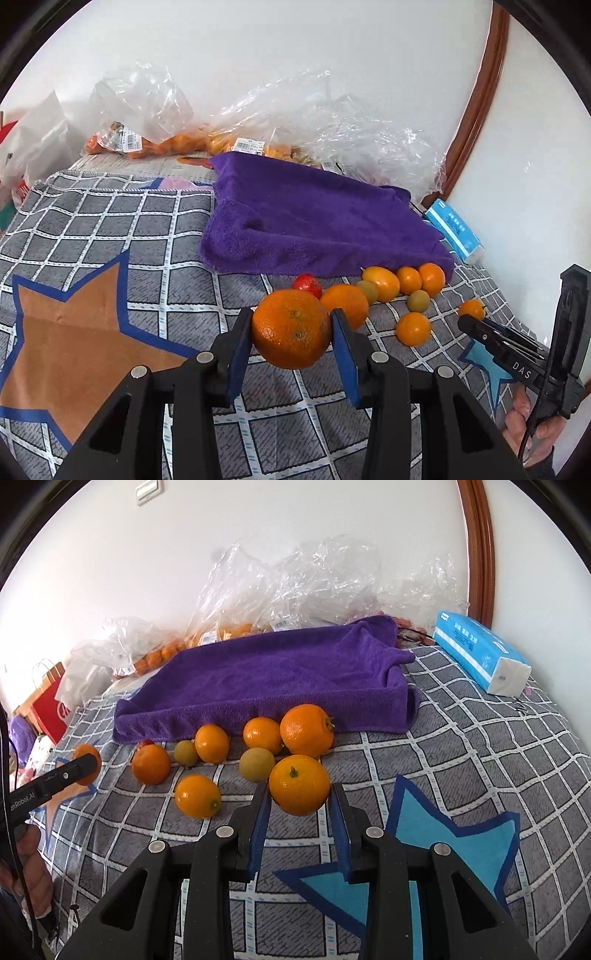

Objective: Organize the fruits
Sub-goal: 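Lift both held oranges and carry them over the purple towel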

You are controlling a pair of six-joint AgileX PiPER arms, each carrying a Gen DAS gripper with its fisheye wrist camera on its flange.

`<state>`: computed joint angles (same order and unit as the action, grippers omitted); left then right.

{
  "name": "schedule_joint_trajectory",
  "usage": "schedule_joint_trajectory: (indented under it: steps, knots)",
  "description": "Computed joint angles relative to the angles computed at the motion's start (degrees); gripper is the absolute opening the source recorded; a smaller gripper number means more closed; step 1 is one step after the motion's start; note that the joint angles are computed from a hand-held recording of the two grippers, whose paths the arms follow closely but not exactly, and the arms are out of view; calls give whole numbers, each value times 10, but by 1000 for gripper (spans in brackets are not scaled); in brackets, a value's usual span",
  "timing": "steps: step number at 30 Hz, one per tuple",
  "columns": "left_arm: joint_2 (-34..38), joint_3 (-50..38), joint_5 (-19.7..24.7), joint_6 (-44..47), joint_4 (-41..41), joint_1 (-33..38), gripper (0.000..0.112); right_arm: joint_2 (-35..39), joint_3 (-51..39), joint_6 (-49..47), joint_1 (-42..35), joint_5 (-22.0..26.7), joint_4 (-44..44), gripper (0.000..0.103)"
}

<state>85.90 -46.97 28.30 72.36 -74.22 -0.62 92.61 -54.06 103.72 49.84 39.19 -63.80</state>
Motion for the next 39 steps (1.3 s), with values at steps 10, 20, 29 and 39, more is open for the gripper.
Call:
schedule_joint_trajectory:
  steps: [10,20,29,39]
  knots:
    - [-20,-10,-9,-69,50,4,39,-6,-52,-43,33,42,25,32]
    - [-24,-121,29,-290,229,6,39,32,-168,-191,-15,25,83,32]
    - [46,-250,15,-431,321,-42,39,78,-246,-233,-61,21,60,32]
    - [151,-359,-13,-471,324,-85,39,123,-306,-274,-149,-47,57,32]
